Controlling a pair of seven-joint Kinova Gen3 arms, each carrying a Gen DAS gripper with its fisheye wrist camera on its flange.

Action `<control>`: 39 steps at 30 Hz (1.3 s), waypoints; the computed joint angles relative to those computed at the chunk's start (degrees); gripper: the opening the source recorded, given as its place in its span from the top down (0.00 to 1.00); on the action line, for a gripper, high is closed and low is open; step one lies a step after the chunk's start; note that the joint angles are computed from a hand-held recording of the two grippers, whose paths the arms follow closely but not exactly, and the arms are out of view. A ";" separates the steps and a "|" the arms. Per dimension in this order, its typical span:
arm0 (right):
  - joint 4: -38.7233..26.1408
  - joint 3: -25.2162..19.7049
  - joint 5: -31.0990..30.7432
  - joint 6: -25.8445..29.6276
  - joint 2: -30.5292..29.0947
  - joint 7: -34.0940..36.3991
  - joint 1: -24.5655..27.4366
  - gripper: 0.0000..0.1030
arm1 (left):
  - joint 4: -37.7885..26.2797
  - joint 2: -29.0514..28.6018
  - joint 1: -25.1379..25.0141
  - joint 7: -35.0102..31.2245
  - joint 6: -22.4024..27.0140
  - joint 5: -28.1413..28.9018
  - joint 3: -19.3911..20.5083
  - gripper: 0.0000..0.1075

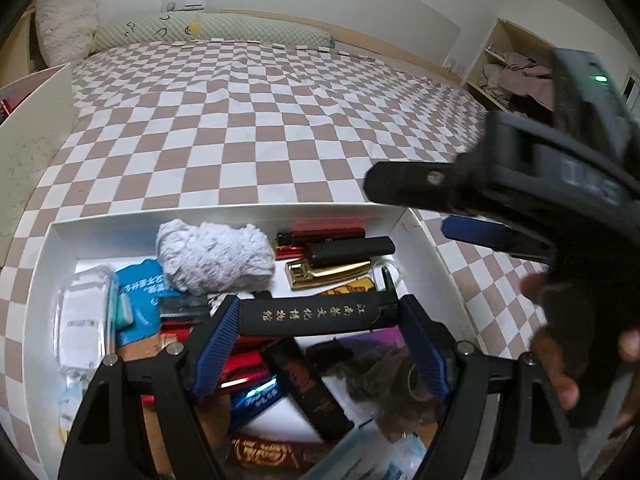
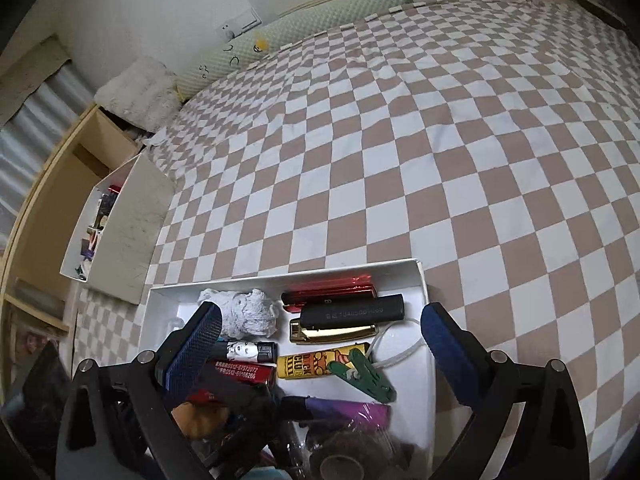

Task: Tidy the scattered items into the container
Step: 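Open the right gripper to drop its handle while the left gripper opens to drop its handle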

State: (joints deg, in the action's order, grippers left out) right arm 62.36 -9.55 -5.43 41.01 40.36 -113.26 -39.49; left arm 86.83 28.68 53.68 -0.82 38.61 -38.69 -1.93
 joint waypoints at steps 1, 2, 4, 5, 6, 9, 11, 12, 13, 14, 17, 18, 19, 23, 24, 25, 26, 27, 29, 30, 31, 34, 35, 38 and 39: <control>0.87 -0.19 -0.36 -0.75 -0.44 -0.11 0.29 0.03 | -0.63 0.43 -0.35 -0.58 0.38 0.26 0.24 0.26; 1.59 -0.40 -0.81 -1.54 -0.73 -0.30 0.61 0.03 | -1.09 0.81 -0.61 -1.03 0.45 0.44 0.34 0.26; 2.89 -1.60 -2.60 -3.24 -1.15 -0.23 2.13 0.03 | -1.78 1.32 -1.08 -2.01 0.51 1.14 0.57 0.26; 3.19 -2.45 -3.63 -3.66 -1.18 0.26 3.05 0.03 | -2.10 1.53 -1.19 -2.37 0.48 1.40 0.54 0.26; 3.34 -2.68 -4.13 -3.79 -1.28 0.46 3.38 0.03 | -2.46 1.76 -1.17 -2.64 0.57 1.60 0.43 0.26; 2.74 -1.68 -3.60 -3.30 -1.32 0.36 2.79 0.03 | -2.96 2.04 -1.37 -3.46 0.27 2.37 0.22 0.24; 3.09 -1.88 -3.73 -3.45 -1.53 0.73 2.97 0.03 | -2.93 2.14 -0.93 -3.14 0.34 2.55 -0.35 0.06; 3.20 -1.93 -3.83 -3.50 -1.55 0.82 3.05 0.03 | -2.91 2.19 0.00 -2.17 0.90 1.95 -1.13 0.04; 3.28 -1.93 -3.93 -3.57 -1.56 0.83 3.07 0.03 | -2.96 2.18 0.48 -1.80 1.66 1.59 -1.38 0.04; 3.39 -2.07 -4.10 -3.63 -1.59 0.98 3.21 0.03 | -2.86 2.01 0.67 -1.72 2.19 1.41 -1.28 0.04; 3.64 -2.00 -4.09 -3.48 -1.76 1.25 3.13 0.03 | -1.61 0.96 1.15 -0.60 2.46 0.69 -1.05 0.04; 3.73 -1.89 -3.99 -3.46 -1.87 1.21 2.98 0.03 | -1.22 0.61 1.41 -0.07 2.88 0.38 -0.97 0.04; 3.84 -1.89 -3.96 -3.47 -1.98 1.23 2.89 0.03 | -0.90 0.27 1.59 0.46 3.33 0.08 -0.84 0.04; 4.31 -1.67 -3.61 -3.62 -2.56 0.97 2.24 0.03 | 1.03 -1.53 1.86 3.18 4.45 -1.40 -0.20 0.04; 4.35 -1.61 -3.44 -3.54 -2.71 0.86 1.99 0.03 | 1.43 -1.94 1.78 3.77 4.84 -1.76 0.07 0.04; 4.35 -1.58 -3.27 -3.39 -2.87 0.80 1.74 0.03 | 1.88 -2.42 1.76 4.42 5.31 -2.09 0.37 0.04; 4.36 -1.45 -2.99 -3.21 -3.04 0.65 1.38 0.03 | 2.40 -2.98 1.66 5.10 5.78 -2.30 0.73 0.04; 4.34 -1.13 -2.50 -2.96 -3.29 0.38 0.82 0.03 | 2.90 -3.47 1.43 5.61 6.13 -2.48 1.17 0.04; 4.60 -0.38 -1.36 -2.77 -3.95 -0.38 -0.28 0.03 | 3.91 -4.58 1.32 6.92 7.19 -3.08 1.91 0.04; 4.79 -0.05 -0.70 -2.72 -4.32 -0.75 -0.83 0.03 | 4.16 -4.97 1.26 7.50 7.81 -3.46 2.34 0.04; 5.06 0.25 0.01 -2.75 -4.75 -1.04 -1.35 0.03 | 4.31 -5.29 1.29 8.15 8.58 -3.90 2.75 0.04; 6.18 2.45 3.77 -2.91 -6.26 -3.07 -4.17 0.03 | 4.37 -6.19 1.28 9.07 11.48 -5.05 4.21 0.04; 6.61 3.10 5.09 -3.02 -6.73 -3.93 -5.04 0.03 | 4.20 -6.40 1.48 9.32 12.77 -5.56 4.66 0.04; 8.78 3.82 7.93 -3.95 -8.34 -6.12 -6.46 0.03 | 4.15 -7.17 1.76 10.17 15.60 -6.89 6.00 0.04; 9.53 3.55 8.30 -4.29 -8.84 -6.48 -6.43 0.03 | 4.17 -7.36 1.72 10.29 16.28 -7.20 6.46 0.04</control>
